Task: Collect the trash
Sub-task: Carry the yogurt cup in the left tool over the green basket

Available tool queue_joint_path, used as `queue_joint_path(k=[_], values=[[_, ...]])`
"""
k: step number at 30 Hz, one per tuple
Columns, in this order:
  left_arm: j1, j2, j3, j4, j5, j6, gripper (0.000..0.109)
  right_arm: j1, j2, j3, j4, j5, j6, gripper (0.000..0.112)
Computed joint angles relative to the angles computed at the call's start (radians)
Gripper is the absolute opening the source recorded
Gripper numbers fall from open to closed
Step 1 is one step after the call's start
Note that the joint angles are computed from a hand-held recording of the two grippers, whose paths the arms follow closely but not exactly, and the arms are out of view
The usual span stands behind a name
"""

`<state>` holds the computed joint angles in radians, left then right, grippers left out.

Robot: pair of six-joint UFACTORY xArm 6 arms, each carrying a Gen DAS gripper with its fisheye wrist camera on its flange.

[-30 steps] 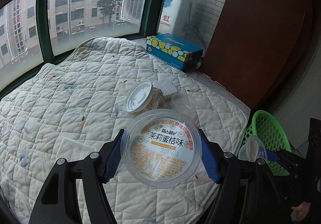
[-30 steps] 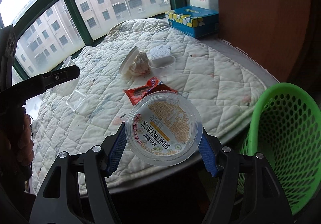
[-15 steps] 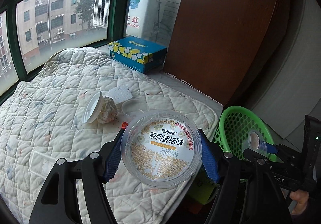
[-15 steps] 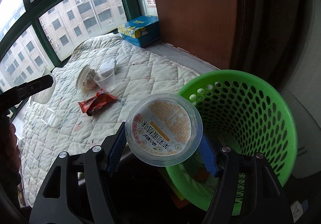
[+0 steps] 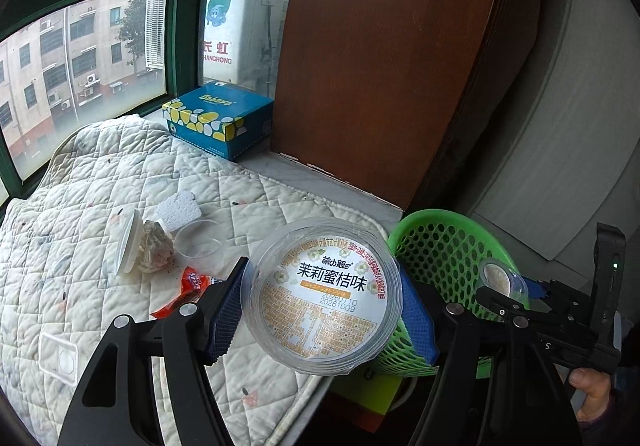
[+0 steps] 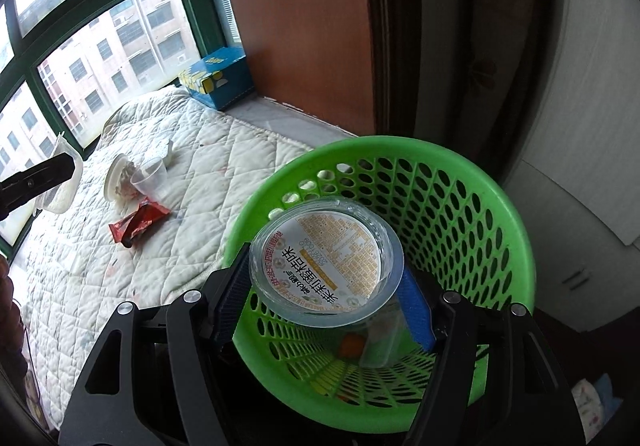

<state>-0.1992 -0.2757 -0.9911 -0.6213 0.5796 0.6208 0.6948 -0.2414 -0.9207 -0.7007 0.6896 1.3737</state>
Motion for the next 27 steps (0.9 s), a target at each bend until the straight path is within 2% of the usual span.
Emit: queue_joint_path(k=[4,12,18,27], values=[[-0.026,0.013,-0.016,-0.002,0.003,0.000,0.067,-0.005,-0.035,0.030,-0.014,0.010,0.019,0.073],[-0.091,0.034,-0.032,-0.001,0.004,-0.013,0.067,-0.001,-0.101,0.083,-0.034,0.033,0.054,0.074],[-0.142,0.043,-0.030,0.014,0.001,-0.030,0.067,0.024,-0.157,0.115,-0.065,0.111,0.081,0.076],[-0.201,0.074,-0.043,0.009,0.022,-0.037,0.067,0.030,-0.241,0.189,-0.072,0.144,0.139,0.077]])
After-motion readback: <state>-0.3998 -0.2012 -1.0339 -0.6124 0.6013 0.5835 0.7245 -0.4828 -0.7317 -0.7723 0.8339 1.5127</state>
